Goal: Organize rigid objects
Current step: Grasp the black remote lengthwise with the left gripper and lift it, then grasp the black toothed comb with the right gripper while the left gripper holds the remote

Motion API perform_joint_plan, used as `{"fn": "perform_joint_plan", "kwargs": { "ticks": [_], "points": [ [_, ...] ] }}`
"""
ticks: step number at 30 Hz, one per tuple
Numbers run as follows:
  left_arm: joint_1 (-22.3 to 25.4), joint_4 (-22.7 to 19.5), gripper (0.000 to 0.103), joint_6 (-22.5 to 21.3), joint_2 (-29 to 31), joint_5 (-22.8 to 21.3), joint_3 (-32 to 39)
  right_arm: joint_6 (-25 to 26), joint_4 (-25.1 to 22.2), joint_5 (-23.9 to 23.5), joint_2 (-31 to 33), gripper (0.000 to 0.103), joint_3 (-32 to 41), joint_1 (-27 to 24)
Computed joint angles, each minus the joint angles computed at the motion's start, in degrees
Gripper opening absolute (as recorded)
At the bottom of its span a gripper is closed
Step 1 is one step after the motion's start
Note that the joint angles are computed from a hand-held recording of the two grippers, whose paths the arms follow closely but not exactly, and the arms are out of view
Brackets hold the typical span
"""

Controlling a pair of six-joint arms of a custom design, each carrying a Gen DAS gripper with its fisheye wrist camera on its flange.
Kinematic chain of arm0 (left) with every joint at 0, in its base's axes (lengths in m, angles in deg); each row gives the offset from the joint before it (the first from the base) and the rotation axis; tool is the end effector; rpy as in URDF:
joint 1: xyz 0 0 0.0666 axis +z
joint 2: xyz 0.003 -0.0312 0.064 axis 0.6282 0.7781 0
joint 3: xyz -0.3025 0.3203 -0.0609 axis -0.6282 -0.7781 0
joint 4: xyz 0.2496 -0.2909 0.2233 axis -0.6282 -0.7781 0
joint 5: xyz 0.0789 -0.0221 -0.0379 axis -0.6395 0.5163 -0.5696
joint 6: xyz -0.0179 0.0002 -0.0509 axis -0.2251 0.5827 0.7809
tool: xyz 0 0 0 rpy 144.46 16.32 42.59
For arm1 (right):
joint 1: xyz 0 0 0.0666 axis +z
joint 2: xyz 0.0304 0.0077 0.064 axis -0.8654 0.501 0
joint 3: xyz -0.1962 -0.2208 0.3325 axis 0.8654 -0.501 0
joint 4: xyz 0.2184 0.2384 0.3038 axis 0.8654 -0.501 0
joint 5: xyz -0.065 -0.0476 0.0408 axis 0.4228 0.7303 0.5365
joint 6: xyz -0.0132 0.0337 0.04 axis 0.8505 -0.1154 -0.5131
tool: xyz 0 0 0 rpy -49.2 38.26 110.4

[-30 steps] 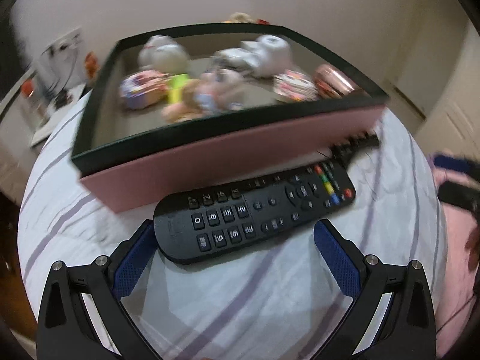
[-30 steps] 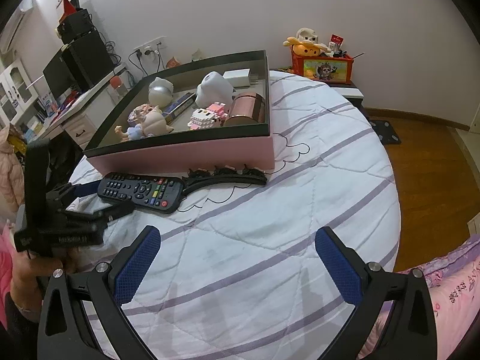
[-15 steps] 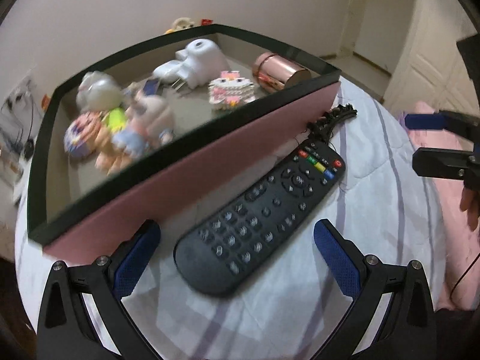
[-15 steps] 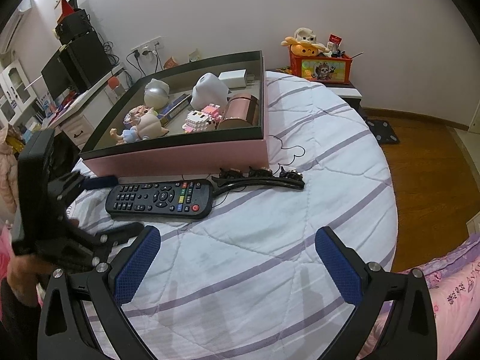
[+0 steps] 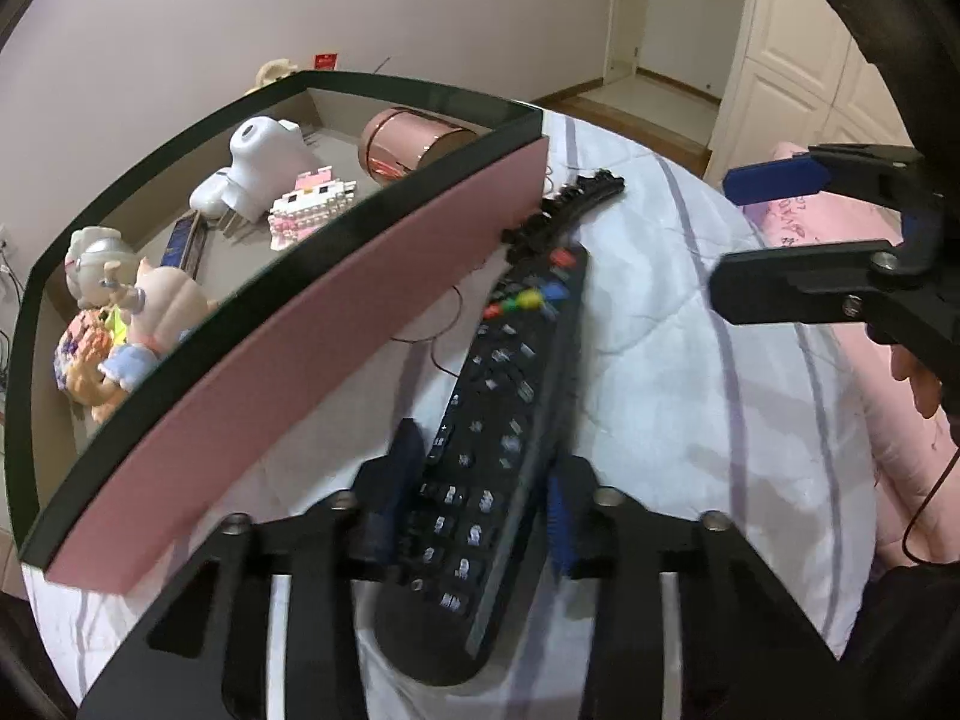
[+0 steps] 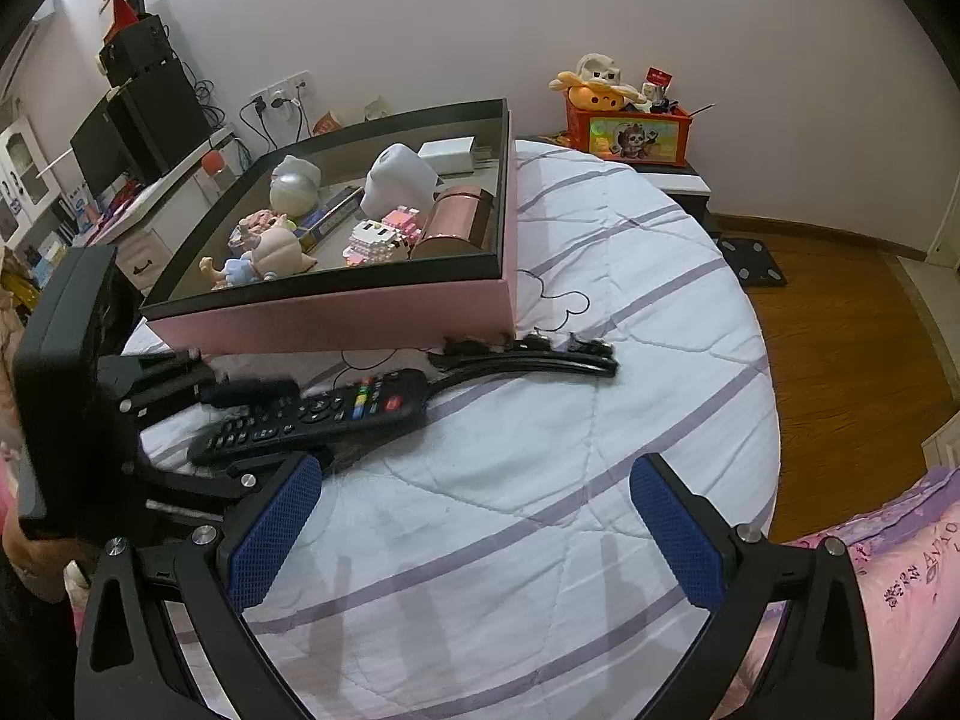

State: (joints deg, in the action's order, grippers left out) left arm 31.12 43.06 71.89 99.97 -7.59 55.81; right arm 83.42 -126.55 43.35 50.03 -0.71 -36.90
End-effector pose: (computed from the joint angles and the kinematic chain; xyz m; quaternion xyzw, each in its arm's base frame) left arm 0.5179 -0.0779 0.3778 0.2195 0.9279 -0.0685 0.2933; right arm 0.5396 0.2352 0.4244 -0.2018 0.9289 0.1386 0.2780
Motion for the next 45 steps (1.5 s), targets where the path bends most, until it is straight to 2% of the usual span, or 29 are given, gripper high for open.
{"fn": "perform_joint_plan", "kwargs": {
  "ticks": [6,10,12,14,15,16,19,22,30,36,38,41,42,44,45],
  "points": [
    [-0.7,0.9,0.028,2.0,-1.8,-1.8,-2.0,0.1,0.2,-0.1,0.0,0.103,0.0,0.2],
    [-1.4,0.5,0.028,1.5,-3.1,-3.3,-3.3,0.0,0.3,0.0,-0.1,0.103,-0.1,0.1],
    [-1.8,0.9,0.030,1.9,-3.3,-4.5,-3.7,0.0,0.3,0.3,0.0,0.103,-0.1,0.0],
    [-2.1,1.9,0.045,2.9,-2.8,-5.9,-3.5,-0.1,0.4,0.5,-0.1,0.103,-0.2,-0.1],
    [-2.1,2.6,0.046,3.3,-2.6,-6.5,-3.5,0.0,0.5,0.7,-0.1,0.103,-0.3,-0.2],
    [-2.1,2.9,0.045,3.7,-2.6,-6.2,-3.7,0.1,0.4,1.0,-0.1,0.103,-0.3,-0.2],
    [-1.4,3.3,0.031,6.3,-3.2,-3.5,-4.4,0.7,0.4,1.5,0.1,0.103,-0.2,-0.3],
    [-1.3,4.1,0.027,8.2,-4.4,-3.9,-5.8,1.6,0.4,1.9,0.6,0.103,0.2,-0.6],
    [-0.5,4.1,0.024,14.6,-10.5,-5.4,-11.3,12.2,-0.2,4.8,4.3,0.103,3.8,-1.3],
    [0.3,3.9,0.024,18.9,-11.9,-6.3,-12.5,21.2,-1.7,4.7,9.4,0.103,8.5,-1.3],
    [0.1,4.0,0.024,19.5,-11.7,-7.2,-12.3,23.8,-3.0,3.3,11.4,0.103,10.1,-1.3],
    [-0.2,4.1,0.024,20.1,-11.3,-8.0,-12.0,24.0,-2.9,-0.7,12.3,0.103,10.5,-2.1],
    [-0.2,4.2,0.024,20.2,-11.0,-8.2,-11.8,24.1,-2.7,-1.6,12.1,0.099,10.2,-2.3],
    [-0.3,4.6,0.025,20.6,-10.3,-8.5,-11.4,24.5,-2.4,-3.3,11.2,0.086,9.2,-2.5],
    [-0.2,4.7,0.026,20.6,-10.1,-8.5,-11.2,25.1,-2.1,-4.0,10.5,0.074,8.4,-2.4]
  ]
}}
